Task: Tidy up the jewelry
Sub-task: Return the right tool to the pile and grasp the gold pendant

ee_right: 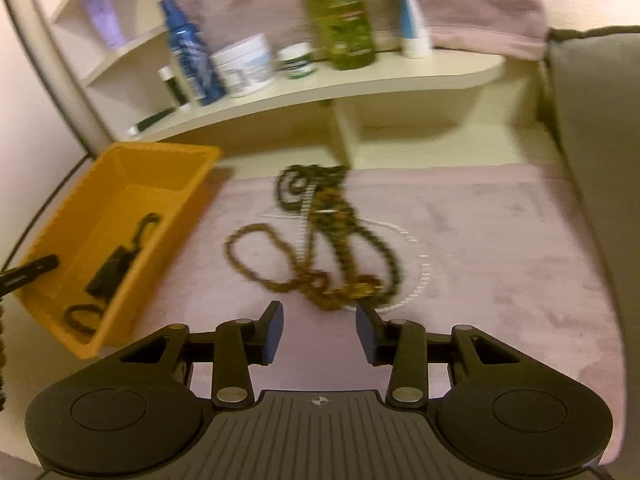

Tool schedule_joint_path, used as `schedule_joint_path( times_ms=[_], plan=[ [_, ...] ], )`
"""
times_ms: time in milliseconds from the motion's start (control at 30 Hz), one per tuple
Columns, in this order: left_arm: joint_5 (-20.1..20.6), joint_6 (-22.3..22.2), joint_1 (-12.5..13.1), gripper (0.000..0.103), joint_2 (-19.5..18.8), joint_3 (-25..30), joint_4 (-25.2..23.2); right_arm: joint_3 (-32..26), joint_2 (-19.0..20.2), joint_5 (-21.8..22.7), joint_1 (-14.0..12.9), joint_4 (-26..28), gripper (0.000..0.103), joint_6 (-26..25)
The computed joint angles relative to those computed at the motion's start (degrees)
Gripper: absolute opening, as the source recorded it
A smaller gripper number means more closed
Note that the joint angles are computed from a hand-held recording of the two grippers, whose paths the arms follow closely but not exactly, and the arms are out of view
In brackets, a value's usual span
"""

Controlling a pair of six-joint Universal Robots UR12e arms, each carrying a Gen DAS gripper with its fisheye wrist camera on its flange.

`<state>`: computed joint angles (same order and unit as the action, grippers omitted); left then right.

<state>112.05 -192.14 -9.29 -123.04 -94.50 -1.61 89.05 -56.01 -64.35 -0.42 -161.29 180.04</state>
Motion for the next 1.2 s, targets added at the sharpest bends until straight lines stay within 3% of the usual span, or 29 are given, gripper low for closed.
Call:
schedule_joint_path(
  times_ms=[167, 367, 500, 667, 867, 1067, 1200],
  plan=[
    [0.0, 0.04, 0.01, 0.019, 0.0, -0.01, 0.0, 0.04, 0.09, -2.2, 0.08, -0.45, 0.041, 1.28],
    [-0.05, 0.1, 0.02, 0.019, 0.01, -0.02, 0.02, -0.5, 0.92, -1.21, 0.27, -0.21, 0.041, 3.7],
    [-0.03, 0.02, 0.02, 0.019, 0.01, -0.02, 0.03, -0.61, 0.95, -4.51, 1.23, 0.45, 0.04, -1.05],
    [-0.07, -0.28, 0.02, 0.019, 0.05, -0.1, 0.09, 0.08, 1.18, -10.96, 2.75, -2.22, 0.04, -11.43],
    [-0.13, -0.33, 0.05, 0.019, 0.07, -0.13, 0.08, -0.74, 2.84, -13.41, 3.6, -5.26, 0.041, -19.31],
    [-0.22, -0.21, 0.09, 0.019, 0.14, -0.22, 0.27, -1.8, 3.81, -12.68, 3.66, -5.78, 0.04, -21.15],
    [-0.41, -0.17, 0.14, 0.019, 0.23, -0.33, 0.41, -2.24, 3.96, -11.73, 3.71, -5.23, 0.015, -22.29]
  ],
)
